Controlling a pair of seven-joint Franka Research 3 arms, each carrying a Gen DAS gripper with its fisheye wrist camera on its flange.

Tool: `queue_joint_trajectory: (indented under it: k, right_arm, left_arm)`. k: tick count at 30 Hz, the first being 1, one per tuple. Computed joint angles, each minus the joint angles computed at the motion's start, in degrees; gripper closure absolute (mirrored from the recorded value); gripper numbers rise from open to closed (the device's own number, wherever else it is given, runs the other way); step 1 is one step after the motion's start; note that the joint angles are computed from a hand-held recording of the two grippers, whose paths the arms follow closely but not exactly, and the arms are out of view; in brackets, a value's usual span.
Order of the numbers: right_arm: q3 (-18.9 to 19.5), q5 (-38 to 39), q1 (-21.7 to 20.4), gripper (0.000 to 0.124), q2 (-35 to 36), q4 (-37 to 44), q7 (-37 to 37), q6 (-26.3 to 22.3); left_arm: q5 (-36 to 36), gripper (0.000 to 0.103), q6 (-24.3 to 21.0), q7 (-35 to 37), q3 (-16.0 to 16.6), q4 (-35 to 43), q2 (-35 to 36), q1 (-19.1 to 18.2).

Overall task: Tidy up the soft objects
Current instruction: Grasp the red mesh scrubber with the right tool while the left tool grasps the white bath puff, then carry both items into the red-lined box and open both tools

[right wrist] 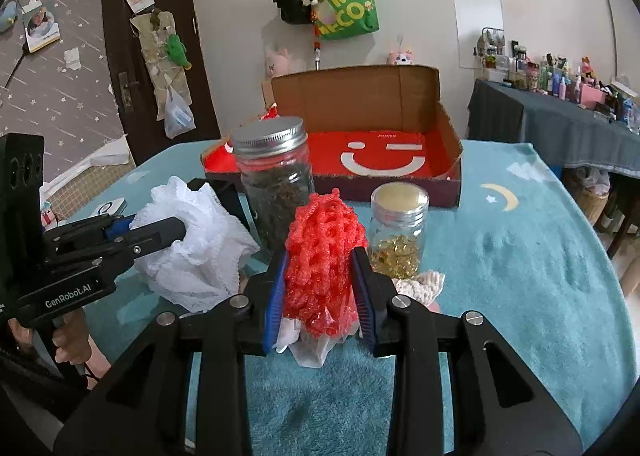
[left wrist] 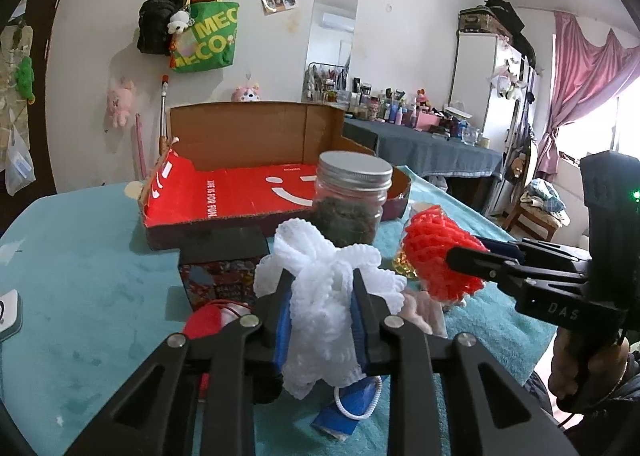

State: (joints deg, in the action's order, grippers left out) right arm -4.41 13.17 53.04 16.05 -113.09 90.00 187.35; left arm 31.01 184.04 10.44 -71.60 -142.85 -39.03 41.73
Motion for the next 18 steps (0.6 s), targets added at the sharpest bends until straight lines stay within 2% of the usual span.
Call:
queue_joint_trajectory:
  k: [4,11,14,18]
  right_arm:
    - [-0.3,0.2,0.2,0.094,-0.6,-0.1,-0.3,0.6]
    - [-6.0,1.7,5.2,0.094,-0.9,0.9,-2.0,1.4]
    - [-4.2,2.2,3.1,0.094,-0.8,2.0,-2.9,1.4]
    - [-3.6,2.4,2.0,0.094,-0.4,3.6,-4.2,1.5]
  left_arm:
    - [0.1,0.078,-0.5,-0.3,1.4,-0.4,-1.3,-1.1]
    - [0.3,0.078,-0.5,-0.9,4.5,-1.2,-4.2,-2.1]
    - [0.3,0.078,-0.6,-1.3,5.4,-1.4,-5.4,-2.1]
    - [0.5,0.078,0.1,-1.3,6.6,-1.5,-6.6,-1.6]
